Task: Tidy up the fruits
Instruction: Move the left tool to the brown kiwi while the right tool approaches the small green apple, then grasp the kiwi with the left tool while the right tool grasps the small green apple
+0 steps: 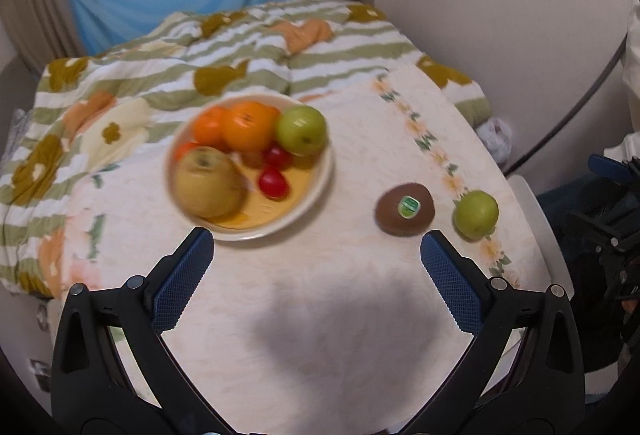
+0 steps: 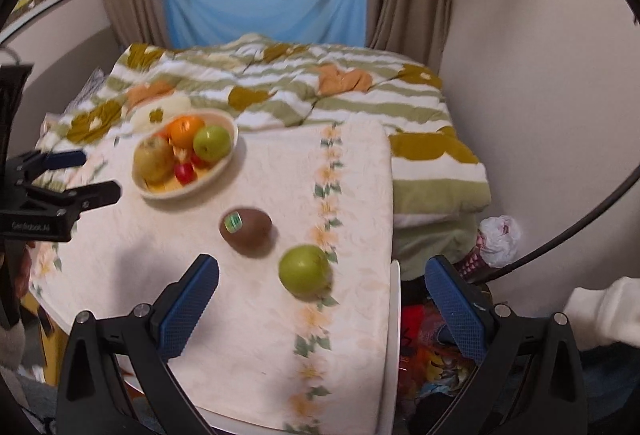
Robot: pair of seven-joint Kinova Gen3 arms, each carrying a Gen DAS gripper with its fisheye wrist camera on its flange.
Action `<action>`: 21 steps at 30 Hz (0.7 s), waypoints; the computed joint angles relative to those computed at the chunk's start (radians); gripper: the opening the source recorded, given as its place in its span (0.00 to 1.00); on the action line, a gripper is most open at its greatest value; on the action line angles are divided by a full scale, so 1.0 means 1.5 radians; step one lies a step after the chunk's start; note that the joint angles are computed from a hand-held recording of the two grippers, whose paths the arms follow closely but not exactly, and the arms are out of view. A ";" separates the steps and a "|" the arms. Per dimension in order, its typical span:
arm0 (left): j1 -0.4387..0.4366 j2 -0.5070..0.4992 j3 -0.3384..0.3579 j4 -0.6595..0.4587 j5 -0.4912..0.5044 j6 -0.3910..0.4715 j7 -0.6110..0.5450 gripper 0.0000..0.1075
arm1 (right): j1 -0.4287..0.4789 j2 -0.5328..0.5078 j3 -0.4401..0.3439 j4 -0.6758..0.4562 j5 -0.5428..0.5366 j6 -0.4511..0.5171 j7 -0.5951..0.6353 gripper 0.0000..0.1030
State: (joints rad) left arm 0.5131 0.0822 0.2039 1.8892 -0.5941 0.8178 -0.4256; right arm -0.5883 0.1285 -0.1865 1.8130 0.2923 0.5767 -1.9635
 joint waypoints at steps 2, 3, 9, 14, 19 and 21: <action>-0.007 0.020 -0.003 0.001 0.017 -0.031 -0.019 0.96 | 0.017 0.011 -0.002 0.013 -0.024 -0.022 0.041 1.00; -0.011 0.028 -0.007 0.005 0.030 -0.055 -0.029 0.96 | 0.023 0.018 -0.003 0.019 -0.032 -0.033 0.058 1.00; -0.010 0.095 -0.040 -0.009 0.072 -0.119 -0.070 0.96 | 0.050 0.072 -0.008 0.027 -0.101 -0.079 0.156 1.00; -0.008 0.136 -0.058 -0.031 0.119 -0.152 -0.127 0.96 | 0.047 0.098 -0.002 0.025 -0.128 -0.093 0.197 0.92; -0.008 0.169 -0.067 -0.057 0.160 -0.164 -0.200 0.96 | 0.049 0.123 -0.002 0.016 -0.154 -0.088 0.228 0.85; -0.011 0.180 -0.070 -0.068 0.176 -0.165 -0.228 0.96 | 0.051 0.129 -0.002 0.014 -0.164 -0.086 0.235 0.84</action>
State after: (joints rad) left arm 0.4971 0.3525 0.0987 1.7872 -0.3297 0.5703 -0.7674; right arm -0.5126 0.3218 -0.1899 1.8340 0.0459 0.4469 -1.6110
